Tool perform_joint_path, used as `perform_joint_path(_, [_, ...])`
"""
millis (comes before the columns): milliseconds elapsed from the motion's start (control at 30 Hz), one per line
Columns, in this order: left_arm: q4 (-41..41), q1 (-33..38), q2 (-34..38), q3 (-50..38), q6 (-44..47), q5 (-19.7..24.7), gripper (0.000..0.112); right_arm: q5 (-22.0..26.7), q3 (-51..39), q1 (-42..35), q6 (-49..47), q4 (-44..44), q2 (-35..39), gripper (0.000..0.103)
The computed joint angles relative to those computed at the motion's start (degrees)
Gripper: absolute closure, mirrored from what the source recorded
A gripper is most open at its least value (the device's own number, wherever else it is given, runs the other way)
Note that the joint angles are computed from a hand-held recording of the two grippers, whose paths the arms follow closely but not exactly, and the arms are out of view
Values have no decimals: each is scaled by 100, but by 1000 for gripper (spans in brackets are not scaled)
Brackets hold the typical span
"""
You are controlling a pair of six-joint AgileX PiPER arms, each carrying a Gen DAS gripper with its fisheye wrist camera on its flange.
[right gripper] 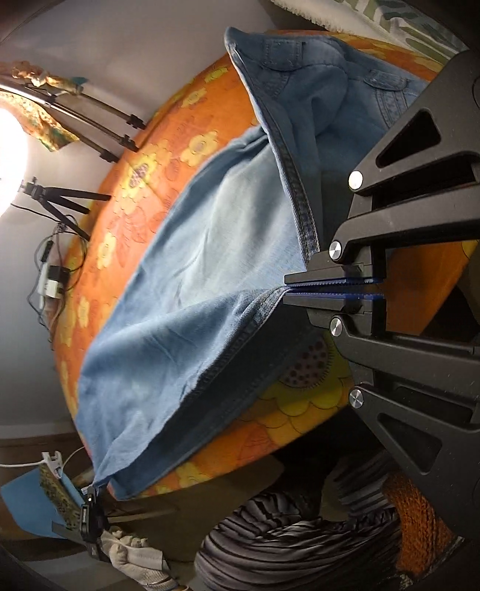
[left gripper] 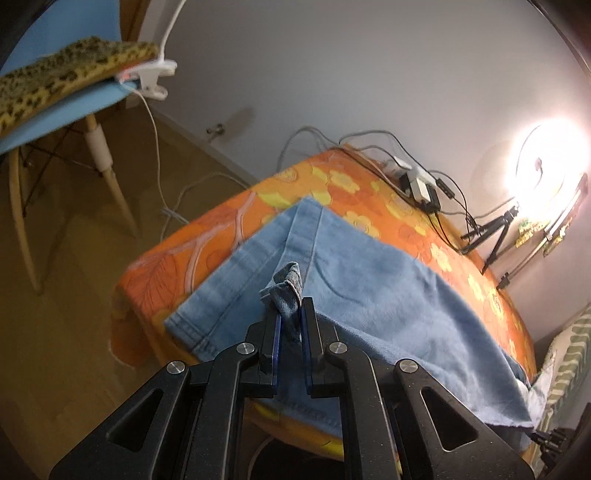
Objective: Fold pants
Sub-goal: 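Lift the hems with both grippers and fold the legs over toward the waistband, then open both grippers to release the folded hems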
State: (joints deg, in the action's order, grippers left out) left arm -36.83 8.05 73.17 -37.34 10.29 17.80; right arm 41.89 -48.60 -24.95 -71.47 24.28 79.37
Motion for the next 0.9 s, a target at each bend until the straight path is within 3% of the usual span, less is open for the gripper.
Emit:
perform_joint_path(67, [-679, 198, 36, 100, 805, 149, 104, -106, 9, 222, 433, -512, 89, 100])
perform_joint_path(233, [-1686, 602, -188, 430, 2009, 486, 97, 571, -248, 278, 672, -883, 31, 99])
perform_joint_path(300, [-1994, 809, -234, 520, 2386, 677, 90, 961, -469, 317, 615, -739, -70, 99])
perform_joint_path(367, [-2361, 1042, -230, 598, 2844, 926, 75, 1356, -790, 398, 603, -422, -71, 98])
perform_joint_path(433, [-2703, 1244, -154, 645, 3178, 1219, 65, 1623, -1185, 651, 771, -170, 23, 85])
perform_joint_path(500, [-2904, 1417, -155, 711, 3382, 1497, 65, 1929, -1696, 1008, 964, 67, 233, 72])
perform_joint_path(600, [-3018, 1584, -174, 779, 3555, 1730, 65, 1877, -2323, 1820, 1398, -16, 541, 69])
perform_joint_path(800, [-3661, 1973, 279, 730, 3825, 2288, 65, 1635, -4488, 3309, 2553, -162, 2352, 69])
perform_joint_path(900, [-3640, 2015, 263, 662, 3575, 2452, 65, 1836, -6020, 3970, 3217, -220, 3515, 69])
